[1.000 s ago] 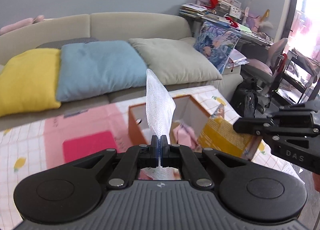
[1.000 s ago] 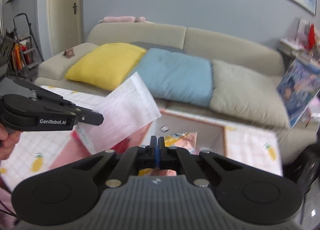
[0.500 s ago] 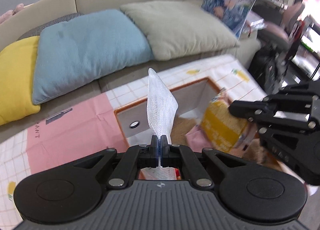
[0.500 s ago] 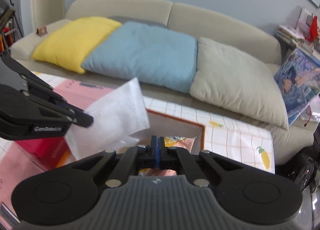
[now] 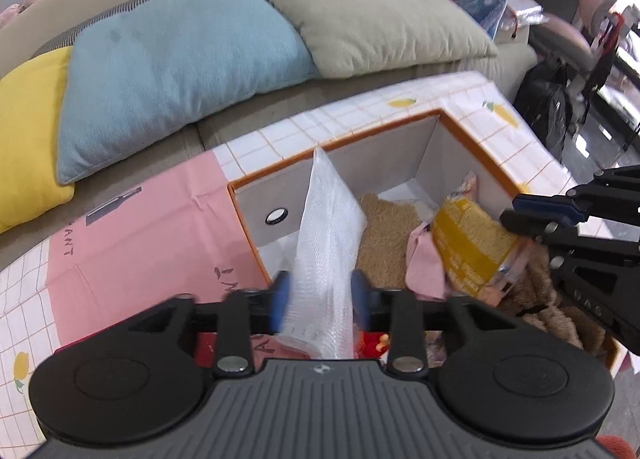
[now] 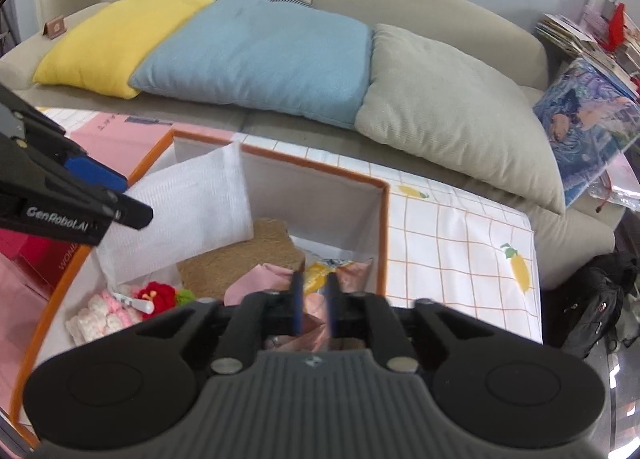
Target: Organize soft objects
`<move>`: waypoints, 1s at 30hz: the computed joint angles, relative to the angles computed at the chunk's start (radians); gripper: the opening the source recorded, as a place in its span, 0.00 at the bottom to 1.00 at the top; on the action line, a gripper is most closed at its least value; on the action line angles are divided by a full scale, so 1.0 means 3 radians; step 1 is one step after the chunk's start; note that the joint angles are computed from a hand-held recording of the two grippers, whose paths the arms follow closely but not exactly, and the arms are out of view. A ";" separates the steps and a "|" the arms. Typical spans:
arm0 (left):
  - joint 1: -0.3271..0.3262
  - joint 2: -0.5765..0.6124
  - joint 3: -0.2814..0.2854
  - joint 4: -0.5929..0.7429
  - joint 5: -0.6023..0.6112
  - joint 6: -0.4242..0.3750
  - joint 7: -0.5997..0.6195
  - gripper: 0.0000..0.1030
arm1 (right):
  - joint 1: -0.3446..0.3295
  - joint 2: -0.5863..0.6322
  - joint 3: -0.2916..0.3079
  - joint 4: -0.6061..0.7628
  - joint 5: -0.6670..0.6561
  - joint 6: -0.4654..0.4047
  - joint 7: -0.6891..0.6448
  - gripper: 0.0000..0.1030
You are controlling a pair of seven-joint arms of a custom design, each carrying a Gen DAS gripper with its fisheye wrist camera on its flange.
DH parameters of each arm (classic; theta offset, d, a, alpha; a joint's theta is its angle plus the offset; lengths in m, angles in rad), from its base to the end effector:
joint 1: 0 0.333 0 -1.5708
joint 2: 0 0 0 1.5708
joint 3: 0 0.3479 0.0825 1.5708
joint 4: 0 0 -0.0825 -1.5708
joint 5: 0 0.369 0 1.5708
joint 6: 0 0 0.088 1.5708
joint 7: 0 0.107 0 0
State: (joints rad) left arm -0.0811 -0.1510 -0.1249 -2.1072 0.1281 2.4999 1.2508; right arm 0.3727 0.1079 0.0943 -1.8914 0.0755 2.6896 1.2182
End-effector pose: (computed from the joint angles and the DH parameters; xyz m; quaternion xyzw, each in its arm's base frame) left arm 0.5209 -0.1137 0.5803 -0.6898 0.6703 -0.2015 0.1851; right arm 0.5606 0.2769 0.5654 -0.8642 0.3712 -0.2014 0.2735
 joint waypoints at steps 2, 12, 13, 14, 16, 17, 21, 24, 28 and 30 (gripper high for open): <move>-0.0011 -0.0066 0.0007 -0.0029 -0.0042 0.0060 0.0022 0.54 | -0.0005 -0.0063 -0.0002 -0.0040 0.0053 0.0014 0.0062 0.32; -0.0152 -0.0898 0.0087 -0.0547 -0.0017 0.0532 0.0164 0.67 | 0.0000 -0.0629 0.0074 -0.0268 0.0484 -0.0305 0.0283 0.42; -0.0196 -0.1019 0.0118 -0.0622 -0.0051 0.0554 0.0198 0.67 | 0.0012 -0.0702 0.0089 -0.0305 0.0521 -0.0317 0.0282 0.45; -0.0209 -0.1144 0.0123 -0.0699 -0.0052 0.0577 0.0193 0.67 | 0.0022 -0.0782 0.0105 -0.0346 0.0542 -0.0321 0.0290 0.50; -0.0190 -0.1394 0.0098 -0.0851 -0.0009 0.0621 0.0118 0.67 | 0.0046 -0.0936 0.0141 -0.0432 0.0567 -0.0319 0.0319 0.57; -0.0174 -0.1521 0.0084 -0.0926 0.0014 0.0638 0.0061 0.67 | 0.0062 -0.1018 0.0157 -0.0481 0.0589 -0.0304 0.0327 0.59; -0.0201 -0.1992 0.0141 -0.1213 -0.0020 0.0696 -0.0167 0.67 | 0.0129 -0.1312 0.0230 -0.0633 0.0674 -0.0263 0.0386 0.67; -0.0090 -0.2315 0.0082 -0.1350 0.0086 0.0636 -0.0328 0.67 | 0.0081 -0.1504 0.0380 -0.0731 0.0539 -0.0194 0.0715 0.78; 0.0220 -0.2691 -0.0129 -0.1418 0.0408 0.0419 -0.0572 0.72 | 0.0058 -0.1710 0.0518 -0.0794 0.0446 -0.0235 0.1115 0.83; 0.0364 -0.2862 -0.0248 -0.1421 0.0602 0.0251 -0.0693 0.76 | 0.0039 -0.1824 0.0600 -0.0863 0.0382 -0.0181 0.1327 0.84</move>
State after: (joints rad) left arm 0.0281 -1.0094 -0.1992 -2.5333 0.3086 2.5751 1.0429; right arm 0.3844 -0.4392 0.2743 -2.1502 0.1902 2.6353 1.6164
